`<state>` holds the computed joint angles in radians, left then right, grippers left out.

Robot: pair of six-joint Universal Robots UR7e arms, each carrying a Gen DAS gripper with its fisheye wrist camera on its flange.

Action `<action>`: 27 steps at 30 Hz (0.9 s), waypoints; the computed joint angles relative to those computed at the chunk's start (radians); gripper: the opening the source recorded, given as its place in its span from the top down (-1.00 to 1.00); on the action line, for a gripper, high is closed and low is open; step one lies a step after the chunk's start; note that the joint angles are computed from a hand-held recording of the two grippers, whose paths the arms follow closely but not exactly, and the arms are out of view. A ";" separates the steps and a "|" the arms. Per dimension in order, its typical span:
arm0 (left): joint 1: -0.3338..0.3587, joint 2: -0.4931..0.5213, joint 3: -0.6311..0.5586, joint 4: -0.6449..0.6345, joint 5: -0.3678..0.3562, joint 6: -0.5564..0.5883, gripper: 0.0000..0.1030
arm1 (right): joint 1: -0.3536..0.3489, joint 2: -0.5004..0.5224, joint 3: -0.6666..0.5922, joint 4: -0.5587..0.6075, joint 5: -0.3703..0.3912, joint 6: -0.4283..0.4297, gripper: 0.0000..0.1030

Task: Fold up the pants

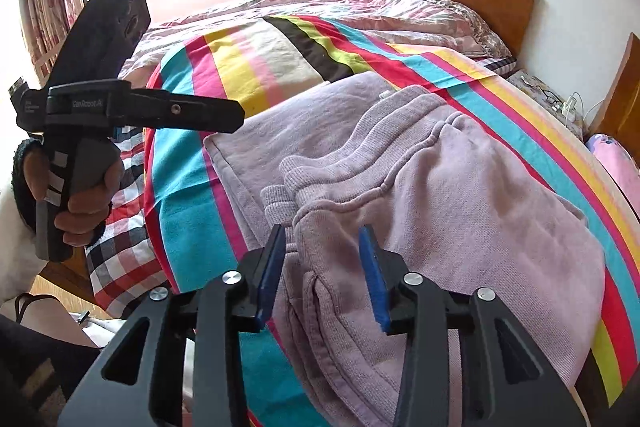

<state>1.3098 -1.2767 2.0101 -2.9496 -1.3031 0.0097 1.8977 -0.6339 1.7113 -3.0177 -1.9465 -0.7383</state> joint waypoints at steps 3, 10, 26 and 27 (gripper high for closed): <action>-0.003 -0.007 0.010 0.000 0.003 0.005 -0.97 | -0.008 0.034 -0.005 -0.054 0.011 -0.028 0.78; 0.005 -0.012 0.013 -0.013 0.000 -0.011 -0.97 | 0.024 -0.019 0.050 -0.167 0.056 -0.097 0.78; 0.003 -0.021 0.034 -0.016 0.011 -0.014 -0.97 | 0.016 0.081 0.078 -0.279 -0.100 -0.333 0.08; 0.000 -0.022 0.037 -0.013 0.015 -0.012 -0.97 | 0.019 0.090 0.075 -0.303 -0.112 -0.355 0.15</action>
<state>1.3098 -1.2990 2.0468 -2.9627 -1.2881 -0.0025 1.9168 -0.5436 1.7866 -3.3211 -2.0590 -1.0932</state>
